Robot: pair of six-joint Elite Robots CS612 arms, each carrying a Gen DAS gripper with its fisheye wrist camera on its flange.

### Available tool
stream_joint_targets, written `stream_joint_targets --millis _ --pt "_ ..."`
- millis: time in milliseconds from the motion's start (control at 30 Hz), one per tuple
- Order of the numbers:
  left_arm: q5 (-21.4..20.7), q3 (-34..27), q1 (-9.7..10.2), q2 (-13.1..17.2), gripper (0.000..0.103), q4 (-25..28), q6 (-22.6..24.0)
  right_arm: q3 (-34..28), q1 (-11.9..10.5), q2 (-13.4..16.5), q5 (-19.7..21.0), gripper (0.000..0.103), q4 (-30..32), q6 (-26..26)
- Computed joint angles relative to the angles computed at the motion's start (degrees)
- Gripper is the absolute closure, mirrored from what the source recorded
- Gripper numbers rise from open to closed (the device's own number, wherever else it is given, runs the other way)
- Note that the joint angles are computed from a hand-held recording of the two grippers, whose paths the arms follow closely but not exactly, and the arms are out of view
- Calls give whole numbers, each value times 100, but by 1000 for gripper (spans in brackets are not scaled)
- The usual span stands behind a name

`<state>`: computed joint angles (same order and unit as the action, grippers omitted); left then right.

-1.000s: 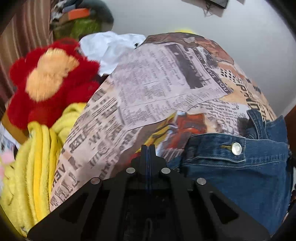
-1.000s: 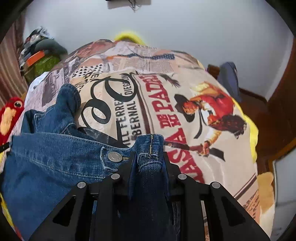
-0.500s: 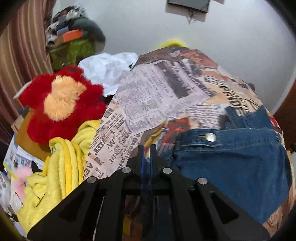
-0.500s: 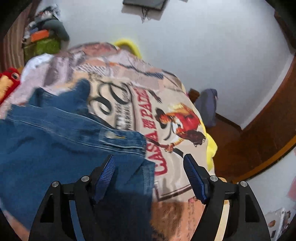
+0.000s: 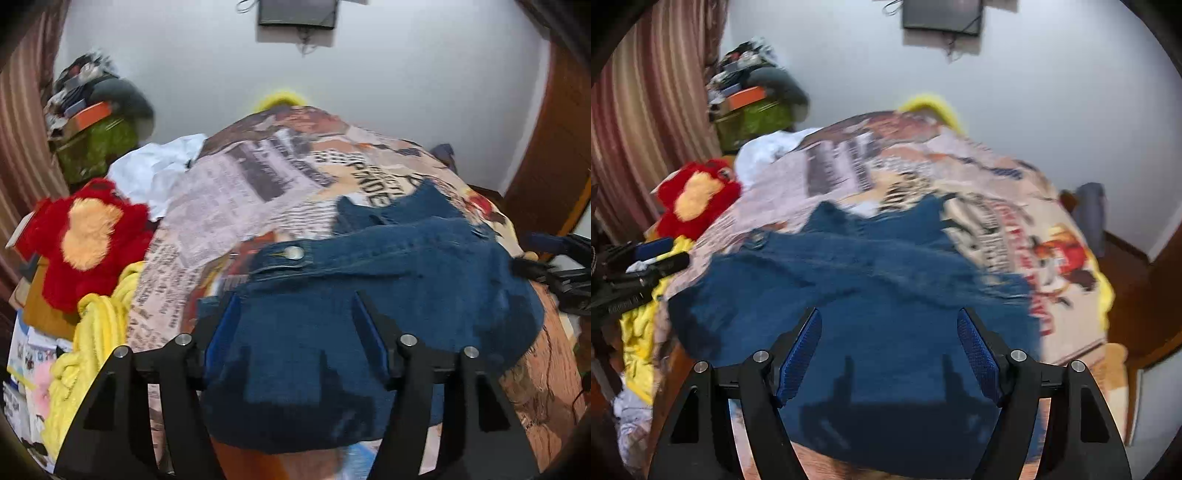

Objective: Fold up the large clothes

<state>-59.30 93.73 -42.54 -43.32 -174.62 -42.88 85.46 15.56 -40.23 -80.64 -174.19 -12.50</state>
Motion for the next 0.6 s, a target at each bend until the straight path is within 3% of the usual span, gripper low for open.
stream_joint_targets --millis 200,400,500,600 --pt "-346 -312 -24 299 36 -12 34 -206 229 267 -66 29 311 -459" --pt "-768 -667 12 633 36 388 -198 -447 216 502 -233 29 864 -511" --pt "-786 -740 13 744 35 511 -189 -420 57 523 233 29 979 -425" --pt "-599 -649 -7 763 20 371 -198 -345 -32 474 413 29 1018 -496"
